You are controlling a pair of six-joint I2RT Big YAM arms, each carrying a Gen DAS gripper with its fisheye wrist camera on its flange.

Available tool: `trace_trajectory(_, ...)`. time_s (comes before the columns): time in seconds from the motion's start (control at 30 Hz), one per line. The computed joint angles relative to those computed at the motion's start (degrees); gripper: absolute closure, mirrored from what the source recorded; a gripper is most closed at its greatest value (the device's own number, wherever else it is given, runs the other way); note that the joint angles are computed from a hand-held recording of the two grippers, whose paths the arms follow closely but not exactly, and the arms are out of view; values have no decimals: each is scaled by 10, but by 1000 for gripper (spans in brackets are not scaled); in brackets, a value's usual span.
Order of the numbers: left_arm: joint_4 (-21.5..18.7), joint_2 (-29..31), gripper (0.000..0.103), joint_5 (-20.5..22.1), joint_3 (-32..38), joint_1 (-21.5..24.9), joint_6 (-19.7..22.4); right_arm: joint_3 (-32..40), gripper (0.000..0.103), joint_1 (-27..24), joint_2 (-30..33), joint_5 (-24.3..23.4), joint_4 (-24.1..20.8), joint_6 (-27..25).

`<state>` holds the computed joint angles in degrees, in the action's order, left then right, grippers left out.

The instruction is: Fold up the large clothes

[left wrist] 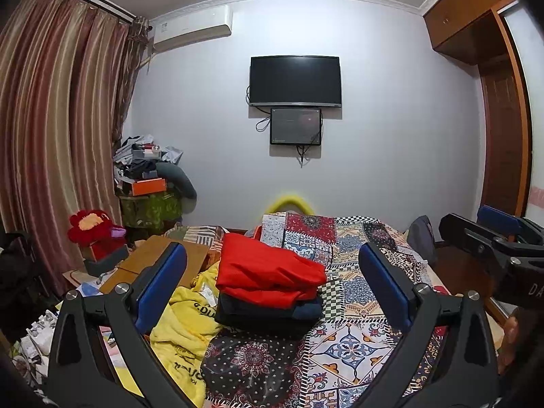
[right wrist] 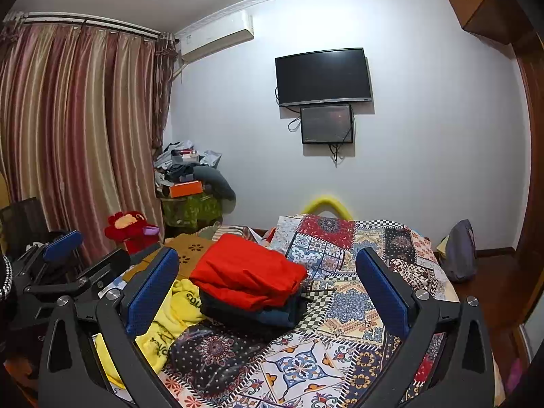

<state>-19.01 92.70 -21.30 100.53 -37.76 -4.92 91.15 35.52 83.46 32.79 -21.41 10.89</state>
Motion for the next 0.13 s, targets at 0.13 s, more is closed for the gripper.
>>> trace_trajectory(0.13,-3,0,1,0,0,0,-2,1,0,-2,1,-2,-1,5)
